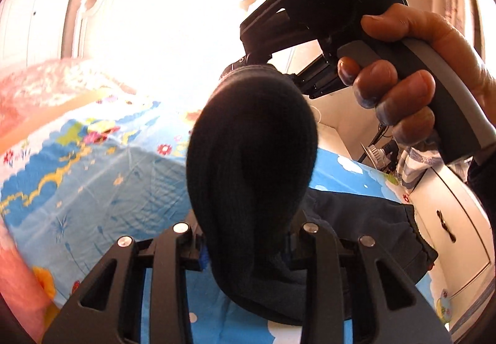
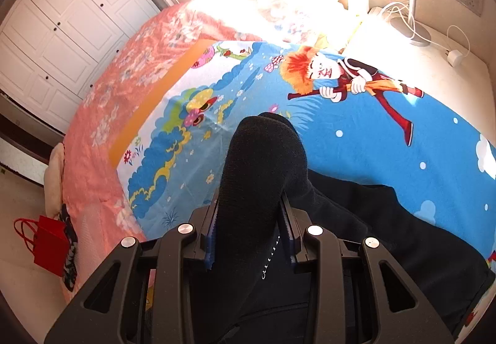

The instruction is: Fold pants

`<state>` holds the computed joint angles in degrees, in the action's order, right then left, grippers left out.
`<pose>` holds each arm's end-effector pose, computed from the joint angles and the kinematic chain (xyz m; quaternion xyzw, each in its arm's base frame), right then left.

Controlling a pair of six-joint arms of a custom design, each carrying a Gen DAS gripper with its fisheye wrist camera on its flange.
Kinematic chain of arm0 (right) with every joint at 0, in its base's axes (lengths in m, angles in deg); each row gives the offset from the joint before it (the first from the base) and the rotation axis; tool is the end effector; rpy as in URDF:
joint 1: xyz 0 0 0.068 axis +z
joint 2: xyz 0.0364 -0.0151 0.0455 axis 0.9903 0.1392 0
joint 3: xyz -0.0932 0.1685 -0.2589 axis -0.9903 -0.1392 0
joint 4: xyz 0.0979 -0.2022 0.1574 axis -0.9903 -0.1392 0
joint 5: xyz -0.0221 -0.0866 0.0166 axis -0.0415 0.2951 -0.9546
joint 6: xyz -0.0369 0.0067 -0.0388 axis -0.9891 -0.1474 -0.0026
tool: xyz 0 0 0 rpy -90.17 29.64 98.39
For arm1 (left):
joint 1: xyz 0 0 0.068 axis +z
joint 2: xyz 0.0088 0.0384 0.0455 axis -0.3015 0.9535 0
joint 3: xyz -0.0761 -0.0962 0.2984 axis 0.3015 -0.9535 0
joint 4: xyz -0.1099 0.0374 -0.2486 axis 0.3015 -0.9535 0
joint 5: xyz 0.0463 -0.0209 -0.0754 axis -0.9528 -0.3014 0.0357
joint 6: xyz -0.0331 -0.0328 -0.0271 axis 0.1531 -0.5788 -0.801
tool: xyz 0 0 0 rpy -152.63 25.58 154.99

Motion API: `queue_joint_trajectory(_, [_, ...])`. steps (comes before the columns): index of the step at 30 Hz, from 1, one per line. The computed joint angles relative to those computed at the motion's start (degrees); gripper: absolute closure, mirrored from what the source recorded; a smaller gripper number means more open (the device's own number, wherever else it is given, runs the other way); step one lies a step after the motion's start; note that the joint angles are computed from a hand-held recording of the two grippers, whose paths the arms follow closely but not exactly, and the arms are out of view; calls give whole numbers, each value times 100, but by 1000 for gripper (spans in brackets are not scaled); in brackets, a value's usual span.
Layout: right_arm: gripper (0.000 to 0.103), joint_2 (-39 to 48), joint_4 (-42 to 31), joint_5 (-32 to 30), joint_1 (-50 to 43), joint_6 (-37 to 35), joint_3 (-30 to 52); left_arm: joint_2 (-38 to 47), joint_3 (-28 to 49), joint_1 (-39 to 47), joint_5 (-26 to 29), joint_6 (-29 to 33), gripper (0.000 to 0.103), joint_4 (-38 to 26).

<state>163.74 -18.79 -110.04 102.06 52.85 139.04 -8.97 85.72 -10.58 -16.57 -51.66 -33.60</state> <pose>0.4020 0.1601 0.3723 -0.1297 0.9445 0.2306 0.1949 0.2206 0.0147 0.2643 0.0183 0.8609 -0.1315 0.4912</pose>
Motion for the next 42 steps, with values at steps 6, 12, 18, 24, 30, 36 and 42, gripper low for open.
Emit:
queue_joint_trajectory(6, [72,-1131,182,-944,-1375,-473,-872,-376,262,-1960,-1784,49,71,-161])
queue_joint_trajectory(12, [61,-1358,-20,-1802,-2525,-1074,-1496,79,783,-3350,-2918,-143,72,-191])
queue_joint_trajectory(18, [13,-1409,486,-1322,-2147,-1057,-1963,-108,592,-741,91,-945,72,-790])
queue_joint_trajectory(24, [14,-1007,1818,-42,-1218,-548,-3475,2586,670,2594,2745,-634,72,-1061])
queue_joint_trajectory(30, [15,-645,2716,348,-664,-133,-4501,3832,998,3389,3882,644,63,-1890])
queue_joint_trajectory(36, [17,-1031,1689,2194,-18,92,-3651,4608,1479,3759,4500,1092,69,-2648])
queue_joint_trajectory(42, [6,512,-140,1200,1101,-3,-606,4527,1499,3782,4209,1319,70,-2713])
